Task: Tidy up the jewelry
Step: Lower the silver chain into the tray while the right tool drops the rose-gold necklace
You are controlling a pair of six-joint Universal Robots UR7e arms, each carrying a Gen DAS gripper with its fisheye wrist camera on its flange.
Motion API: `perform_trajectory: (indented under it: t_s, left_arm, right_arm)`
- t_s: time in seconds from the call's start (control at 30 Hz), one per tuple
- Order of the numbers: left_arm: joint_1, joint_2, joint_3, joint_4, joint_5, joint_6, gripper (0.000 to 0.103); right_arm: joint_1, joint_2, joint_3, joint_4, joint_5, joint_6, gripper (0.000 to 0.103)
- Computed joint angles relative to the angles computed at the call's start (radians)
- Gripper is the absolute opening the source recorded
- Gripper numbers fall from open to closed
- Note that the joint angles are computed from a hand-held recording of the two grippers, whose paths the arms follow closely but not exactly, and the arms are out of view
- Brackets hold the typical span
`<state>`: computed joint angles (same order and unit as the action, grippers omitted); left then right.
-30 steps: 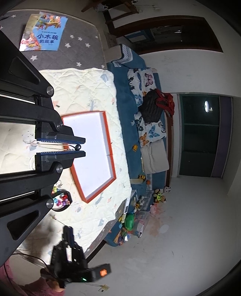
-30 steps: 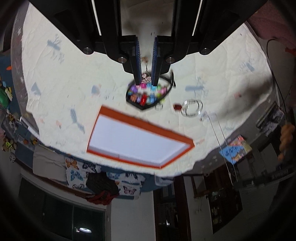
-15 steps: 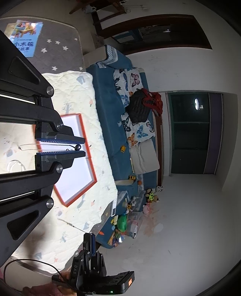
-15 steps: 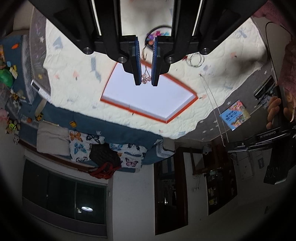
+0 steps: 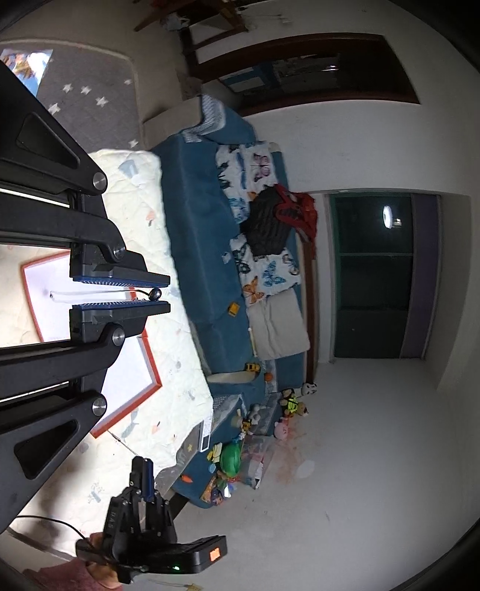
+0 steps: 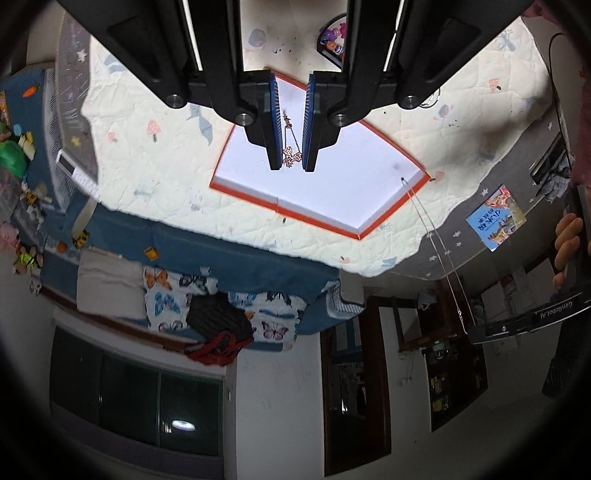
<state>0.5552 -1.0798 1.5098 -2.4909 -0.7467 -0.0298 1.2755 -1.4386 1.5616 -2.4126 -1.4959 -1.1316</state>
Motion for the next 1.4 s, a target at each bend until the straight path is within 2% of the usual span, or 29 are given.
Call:
perform_trajectory:
  t_s: [0.27, 0.5, 0.67, 0.9, 1.33, 1.4]
  left_arm:
    - [0.085, 0.044, 0.003, 0.047, -0.045, -0.057, 0.006]
    - [0.146, 0.068, 0.052, 0.042, -0.100, -0.080, 0.006]
    - [0.188, 0.091, 0.078, 0.066, -0.141, -0.115, 0.006]
    - [0.245, 0.114, 0.107, 0.115, -0.186, -0.158, 0.006]
    - [0.267, 0.132, 0.124, 0.148, -0.165, -0.188, 0.010]
    - [0.267, 0.129, 0.121, 0.157, -0.160, -0.201, 0.015]
  right_arm:
    - [-0.001, 0.056, -0.024, 0.018, -0.062, 0.013, 0.013]
    - [-0.004, 0.091, -0.043, 0.012, -0.098, 0.033, 0.013]
    - [-0.006, 0.121, -0.042, -0.004, -0.172, 0.026, 0.013]
    - [-0.008, 0.138, -0.023, -0.019, -0.232, 0.021, 0.013]
    - [-0.010, 0.156, -0.023, -0.011, -0.271, 0.033, 0.014]
    - [-0.009, 0.158, -0.022, -0.024, -0.277, 0.035, 0.021]
